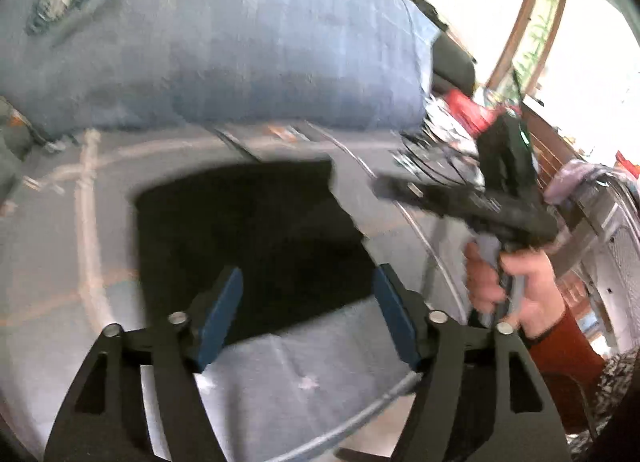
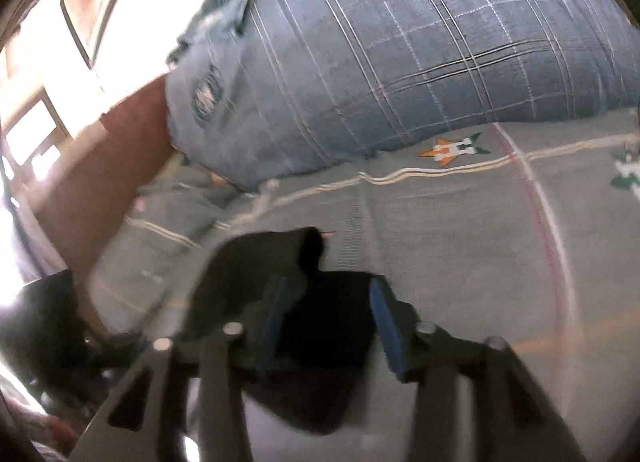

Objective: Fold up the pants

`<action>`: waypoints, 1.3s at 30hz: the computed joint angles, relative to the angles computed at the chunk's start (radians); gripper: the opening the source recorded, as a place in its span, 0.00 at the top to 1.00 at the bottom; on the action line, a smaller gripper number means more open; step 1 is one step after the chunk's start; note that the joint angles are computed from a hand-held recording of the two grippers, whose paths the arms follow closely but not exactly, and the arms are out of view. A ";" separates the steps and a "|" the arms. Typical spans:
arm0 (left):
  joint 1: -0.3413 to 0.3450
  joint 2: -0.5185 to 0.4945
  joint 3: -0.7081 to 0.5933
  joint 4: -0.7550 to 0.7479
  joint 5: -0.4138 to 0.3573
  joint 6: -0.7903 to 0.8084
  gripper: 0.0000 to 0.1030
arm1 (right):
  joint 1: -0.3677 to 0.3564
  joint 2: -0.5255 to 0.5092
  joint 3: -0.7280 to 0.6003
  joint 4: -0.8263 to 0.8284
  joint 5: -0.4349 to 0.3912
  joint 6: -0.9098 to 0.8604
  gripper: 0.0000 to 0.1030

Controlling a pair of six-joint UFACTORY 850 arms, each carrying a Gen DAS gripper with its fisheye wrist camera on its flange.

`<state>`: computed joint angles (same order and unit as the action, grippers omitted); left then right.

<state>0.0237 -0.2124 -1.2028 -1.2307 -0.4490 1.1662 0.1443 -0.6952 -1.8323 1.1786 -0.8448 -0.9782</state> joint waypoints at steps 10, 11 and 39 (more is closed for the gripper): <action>0.027 -0.147 -0.101 0.224 0.113 -0.292 0.30 | 0.082 -0.041 -0.035 -0.204 0.058 0.164 0.41; 0.022 -0.143 -0.092 0.234 0.122 -0.305 0.30 | 0.083 -0.045 -0.034 -0.173 0.058 0.158 0.41; -0.068 -0.149 -0.131 0.701 0.186 -0.753 0.23 | 0.055 0.120 0.126 -0.289 0.217 0.183 0.76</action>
